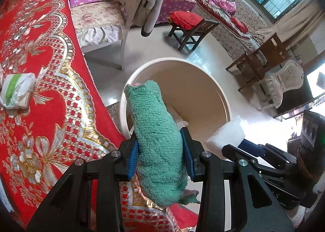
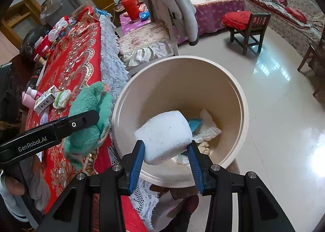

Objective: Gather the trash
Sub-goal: 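Carry the green towel and white foam block over the beige bin, then open both tools above the bin to drop the towel and foam block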

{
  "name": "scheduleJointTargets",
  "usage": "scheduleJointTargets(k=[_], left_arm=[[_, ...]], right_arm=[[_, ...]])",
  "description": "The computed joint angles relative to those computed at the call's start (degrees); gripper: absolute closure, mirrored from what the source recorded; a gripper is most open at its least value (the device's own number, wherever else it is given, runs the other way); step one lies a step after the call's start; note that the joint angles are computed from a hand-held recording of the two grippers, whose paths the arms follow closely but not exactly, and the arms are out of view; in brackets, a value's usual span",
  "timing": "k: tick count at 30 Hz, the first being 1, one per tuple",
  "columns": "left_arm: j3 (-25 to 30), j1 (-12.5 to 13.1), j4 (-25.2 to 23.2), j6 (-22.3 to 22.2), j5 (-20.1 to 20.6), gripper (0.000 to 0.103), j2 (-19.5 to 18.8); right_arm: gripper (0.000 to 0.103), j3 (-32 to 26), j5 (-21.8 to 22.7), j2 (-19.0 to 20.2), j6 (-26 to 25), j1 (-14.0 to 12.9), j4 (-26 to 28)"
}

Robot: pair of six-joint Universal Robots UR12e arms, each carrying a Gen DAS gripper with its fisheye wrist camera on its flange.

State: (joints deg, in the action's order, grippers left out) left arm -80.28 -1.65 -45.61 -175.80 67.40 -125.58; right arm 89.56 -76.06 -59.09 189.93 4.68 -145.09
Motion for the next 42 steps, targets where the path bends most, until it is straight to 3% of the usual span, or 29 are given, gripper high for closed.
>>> scheduleJointTargets(k=[27,29,39,42], left_arm=[[2.55,-0.86,-1.05,-2.64,0.89,0.066,-2.52],[2.67,-0.86,-0.95,-2.79,0.90,0.065,-2.67],[2.98,-0.19,-1.84,-3.46,-0.92,0.062,-2.95],[2.67,0.03,-1.66,-3.54,-1.38,0.057,-2.70]], right_arm=[[0.059,-1.21,0.80,1.32,0.04,-0.86,2.58],[0.053,-1.37,0.72,1.46,0.34,-0.88,2.57],[0.050,-2.02,0.88,1.89,1.51,-1.00,3.18],[0.043,-2.06,1.12,1.91,1.89,-0.99,3.14]])
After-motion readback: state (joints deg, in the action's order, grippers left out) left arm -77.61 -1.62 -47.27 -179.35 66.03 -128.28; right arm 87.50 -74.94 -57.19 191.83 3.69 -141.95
